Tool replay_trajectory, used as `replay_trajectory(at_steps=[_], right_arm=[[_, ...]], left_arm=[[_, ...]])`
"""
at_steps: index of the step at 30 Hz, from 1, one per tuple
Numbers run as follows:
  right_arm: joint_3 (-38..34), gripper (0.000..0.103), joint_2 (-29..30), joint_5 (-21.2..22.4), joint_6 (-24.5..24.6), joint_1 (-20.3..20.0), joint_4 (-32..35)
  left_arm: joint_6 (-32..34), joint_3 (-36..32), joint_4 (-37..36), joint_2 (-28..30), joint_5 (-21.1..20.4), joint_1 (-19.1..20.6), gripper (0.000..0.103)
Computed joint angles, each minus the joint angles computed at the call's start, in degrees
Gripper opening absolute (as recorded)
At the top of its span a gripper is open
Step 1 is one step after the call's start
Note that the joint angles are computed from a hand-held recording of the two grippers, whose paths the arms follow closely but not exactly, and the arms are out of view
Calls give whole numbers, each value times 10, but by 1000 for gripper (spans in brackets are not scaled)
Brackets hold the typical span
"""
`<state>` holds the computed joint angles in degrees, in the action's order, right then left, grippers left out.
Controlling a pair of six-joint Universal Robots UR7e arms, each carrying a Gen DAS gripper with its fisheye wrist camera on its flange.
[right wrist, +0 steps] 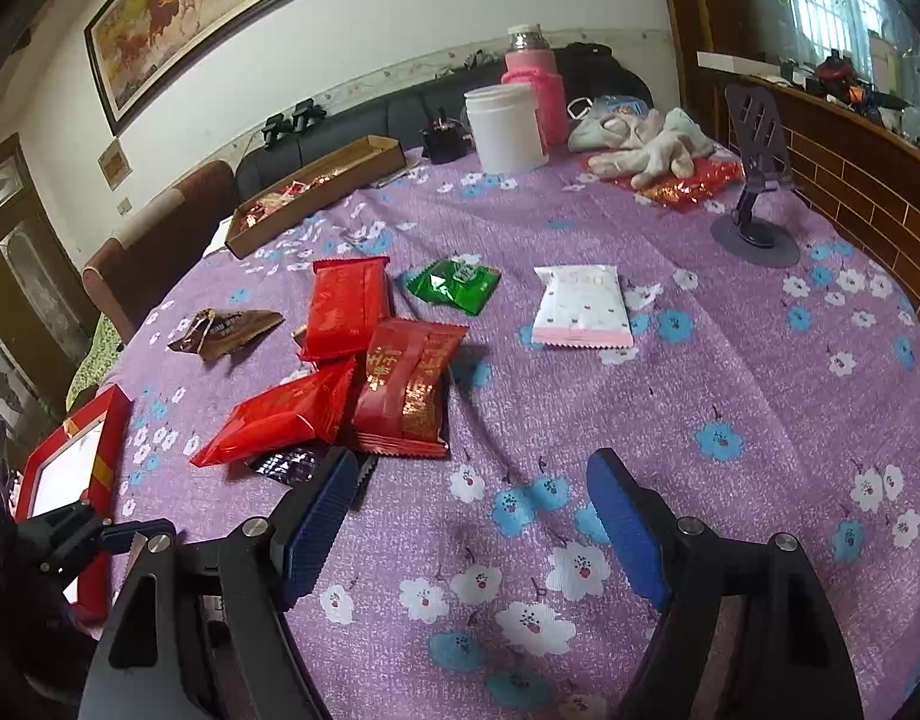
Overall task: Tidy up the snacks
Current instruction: 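Grasp the pink Lotso packet with the left gripper, then lift the pink packet with the left gripper while the right gripper grasps a long red packet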
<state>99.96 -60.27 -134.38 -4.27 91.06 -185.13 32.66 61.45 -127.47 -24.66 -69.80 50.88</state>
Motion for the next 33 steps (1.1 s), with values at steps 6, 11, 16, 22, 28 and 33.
replay_trajectory(at_steps=[6, 11, 16, 22, 28, 33], right_arm=[[-3, 81, 4, -10, -3, 0, -4], [-3, 81, 5, -9, 3, -3, 0], [-4, 81, 6, -10, 5, -4, 4], [-3, 81, 3, -7, 14, -7, 14], [17, 81, -28, 150, 16, -22, 40], [-16, 79, -20, 371, 134, -47, 150]], left_arm=[[-19, 41, -25, -26, -21, 3, 78], [-48, 53, -48, -33, -44, 6, 49], [-59, 45, -64, -23, -43, 4, 45], [-86, 13, -126, -5, -54, 4, 45], [-115, 1, -274, 17, -6, 15, 45], [-115, 4, -356, 22, 50, 21, 45]])
